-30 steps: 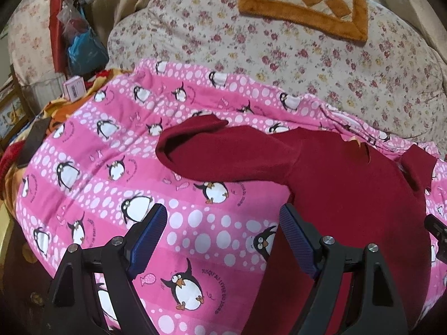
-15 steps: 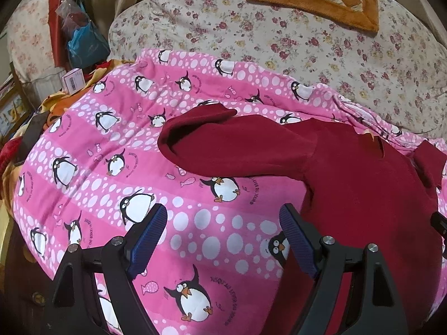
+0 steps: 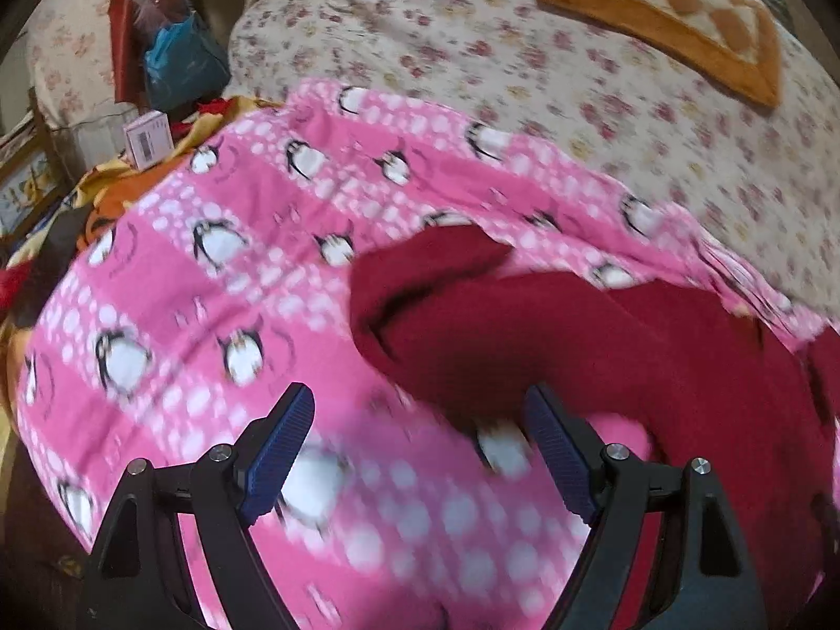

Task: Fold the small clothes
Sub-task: 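Grasp the shirt side with the left tool, fold it over the middle, release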

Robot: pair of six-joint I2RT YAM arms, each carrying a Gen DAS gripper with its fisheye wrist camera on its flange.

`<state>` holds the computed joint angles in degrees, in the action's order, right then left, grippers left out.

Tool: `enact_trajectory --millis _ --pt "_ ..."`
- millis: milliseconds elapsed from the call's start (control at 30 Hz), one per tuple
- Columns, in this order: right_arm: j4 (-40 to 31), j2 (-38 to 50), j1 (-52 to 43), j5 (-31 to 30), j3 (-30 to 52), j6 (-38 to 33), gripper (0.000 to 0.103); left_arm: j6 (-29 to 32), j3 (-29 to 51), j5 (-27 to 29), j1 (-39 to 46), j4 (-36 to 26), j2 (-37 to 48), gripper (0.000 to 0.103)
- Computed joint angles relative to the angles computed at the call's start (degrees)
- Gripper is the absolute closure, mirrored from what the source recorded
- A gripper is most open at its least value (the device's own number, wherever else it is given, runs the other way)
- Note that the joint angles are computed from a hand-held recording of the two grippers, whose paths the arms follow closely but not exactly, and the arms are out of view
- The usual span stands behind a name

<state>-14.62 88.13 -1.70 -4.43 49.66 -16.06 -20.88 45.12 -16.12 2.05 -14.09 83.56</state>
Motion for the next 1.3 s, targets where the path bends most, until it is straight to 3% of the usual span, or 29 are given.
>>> enact_trajectory --millis 167,267,400,467,533,600,667,833,967,1133,1233,1300 --pt "1.0 1.9 -0.2 -1.5 0.6 -0.7 0.001 4.5 12.3 0.7 4.7 -1.1 14.8 0.041" --pt "1.3 3.7 -0.8 -2.8 1.5 -1.0 0.001 6.5 20.8 -1.0 6.1 -3.5 24.2 0.067" --pt "0.5 7.3 -2.2 -5.2 4.3 -1.5 0.007 7.7 28.3 -1.0 7.5 -4.3 32.7 0.079" --pt "0.1 9.0 -2.9 -6.5 5.5 -2.0 0.014 7.0 29.9 -0.1 8.0 -3.9 34.5 0.095" --pt "-0.2 10.4 -3.8 -8.7 6.6 -2.1 0.027 6.4 30.8 1.9 8.6 -4.2 34.9 0.103" --pt "-0.9 11.7 -4.5 -10.4 7.7 -1.9 0.045 5.3 30.9 5.3 9.4 -5.0 33.9 0.103" --pt "-0.9 12.3 -5.5 -11.4 8.4 -1.4 0.05 4.1 28.2 10.5 10.3 -3.3 29.8 0.103" --pt "0.7 11.2 -8.5 -11.8 8.4 -2.8 0.053 2.8 21.9 19.0 6.4 -1.0 16.7 0.103" --pt "-0.9 11.7 -12.0 -13.1 10.8 -2.6 0.053 0.0 23.1 24.5 -0.9 -1.8 12.1 0.103" --pt "-2.5 12.1 -16.9 -14.7 13.3 -2.7 0.053 -3.7 28.3 26.4 -13.3 0.3 15.8 0.103" --pt "-2.8 13.2 -19.5 -14.5 14.8 -3.1 0.052 -6.0 31.2 27.9 -19.9 4.2 22.4 0.103" --pt "-3.2 14.4 -20.7 -14.3 15.8 -3.4 0.046 -7.8 33.1 30.5 -22.5 7.4 28.1 0.103"
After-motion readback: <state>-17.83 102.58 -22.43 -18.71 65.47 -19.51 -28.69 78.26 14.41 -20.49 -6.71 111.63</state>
